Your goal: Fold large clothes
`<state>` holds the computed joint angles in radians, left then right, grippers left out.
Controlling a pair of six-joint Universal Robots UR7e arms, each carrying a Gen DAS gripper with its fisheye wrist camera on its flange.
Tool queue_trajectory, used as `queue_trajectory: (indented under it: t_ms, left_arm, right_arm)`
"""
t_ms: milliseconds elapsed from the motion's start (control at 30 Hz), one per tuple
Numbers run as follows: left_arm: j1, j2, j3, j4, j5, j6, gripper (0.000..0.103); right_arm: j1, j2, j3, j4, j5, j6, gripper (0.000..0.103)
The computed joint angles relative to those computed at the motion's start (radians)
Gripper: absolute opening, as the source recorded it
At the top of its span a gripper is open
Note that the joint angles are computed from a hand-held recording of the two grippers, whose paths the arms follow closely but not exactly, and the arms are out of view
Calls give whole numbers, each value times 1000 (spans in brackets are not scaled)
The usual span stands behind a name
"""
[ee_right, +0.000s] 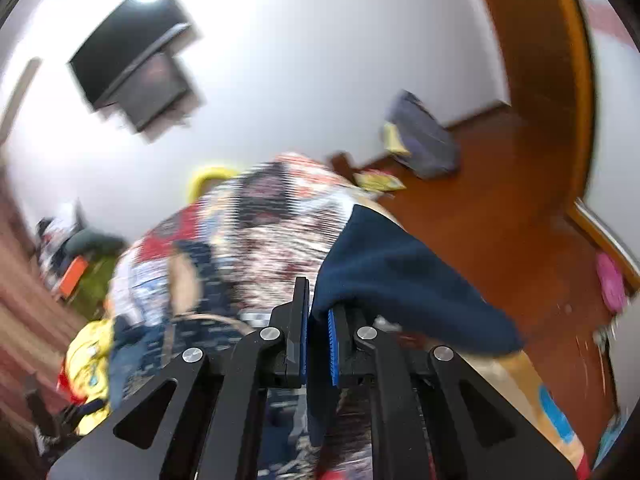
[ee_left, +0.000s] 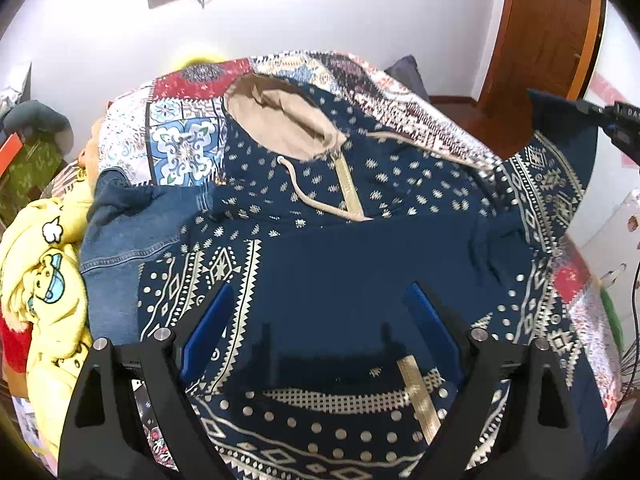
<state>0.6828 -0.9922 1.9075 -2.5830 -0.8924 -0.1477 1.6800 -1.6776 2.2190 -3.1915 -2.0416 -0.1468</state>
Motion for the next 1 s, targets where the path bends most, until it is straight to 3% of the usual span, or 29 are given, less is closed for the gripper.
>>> queue_trajectory:
  t_ms: [133, 267, 567, 667, 867, 1000]
  left_arm:
    - [-5, -41, 24, -9, -3, -2, 89]
    - [-4, -78, 47, -9, 3, 2, 89]
    - [20, -140, 92, 40, 0, -12, 89]
    - [23, -149, 103, 65, 1, -17, 89]
    - [-3, -135, 98, 80, 11, -2, 89]
    - [-25, -104, 62, 67, -19, 15, 89]
  right_arm:
    - [87, 56, -11, 19, 18, -29, 7]
    - [116, 149, -14, 40, 54, -25, 7]
    - [53, 334, -2, 151, 92, 57, 7]
    - [54, 376, 4, 176, 61, 84, 9]
    - [48, 325, 11, 319, 80, 142, 13]
    - [64, 238, 27, 398, 100, 102, 23]
